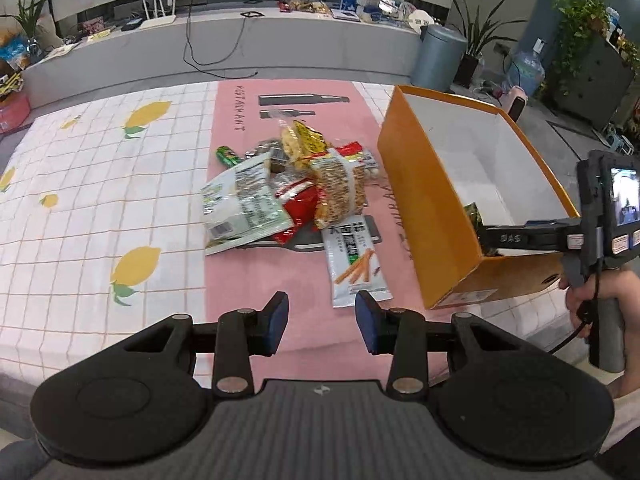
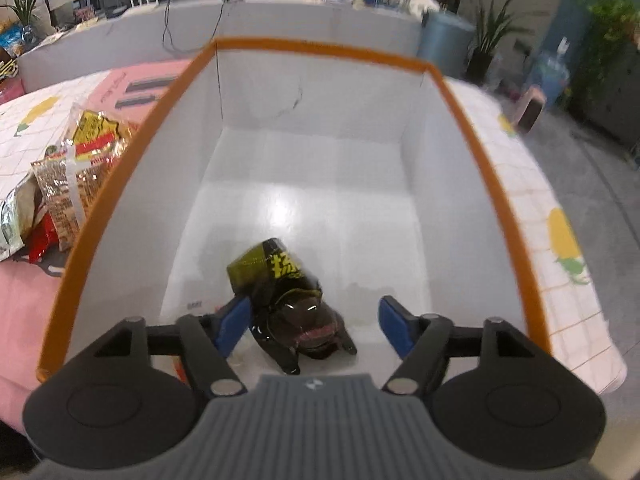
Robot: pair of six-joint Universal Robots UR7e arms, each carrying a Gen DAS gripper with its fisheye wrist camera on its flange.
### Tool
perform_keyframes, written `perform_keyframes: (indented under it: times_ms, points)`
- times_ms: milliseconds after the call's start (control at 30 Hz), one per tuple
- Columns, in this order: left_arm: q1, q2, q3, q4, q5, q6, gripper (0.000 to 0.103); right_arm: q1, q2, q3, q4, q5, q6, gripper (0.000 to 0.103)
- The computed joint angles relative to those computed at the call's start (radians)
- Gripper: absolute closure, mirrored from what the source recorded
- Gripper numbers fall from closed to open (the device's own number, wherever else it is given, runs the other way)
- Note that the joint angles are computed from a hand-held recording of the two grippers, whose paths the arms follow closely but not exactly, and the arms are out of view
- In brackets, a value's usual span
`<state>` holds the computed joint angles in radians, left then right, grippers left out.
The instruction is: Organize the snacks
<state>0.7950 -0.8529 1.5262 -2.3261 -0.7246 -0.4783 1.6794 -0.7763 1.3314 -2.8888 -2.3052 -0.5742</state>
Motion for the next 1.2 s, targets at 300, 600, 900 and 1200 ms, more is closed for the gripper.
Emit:
perform_keyframes:
  times_ms: [300, 600, 900, 1200]
  points:
    - [0.028, -0.062, 0.131, -0.182, 0.093, 0.045, 0.054, 0.030, -0.017, 0.075, -0.232, 0.086, 0.075, 0.023]
    - [0.074, -0.042, 0.142, -0.355, 0.100, 0.142, 0.050, 0.057, -0.078, 0.265, -0.482, 0.410, 0.118, 0.019]
    - [0.139, -0.034, 0.116, -0.396, 0.029, 0.049, 0.045, 0.100, 0.022, 0.306, -0.520, 0.385, 0.045, 0.035]
    - [0.182, -0.050, 0.126, -0.342, -0.038, -0.037, 0.046, 0.118, 0.180, 0.242, -0.717, 0.234, -0.196, 0.023]
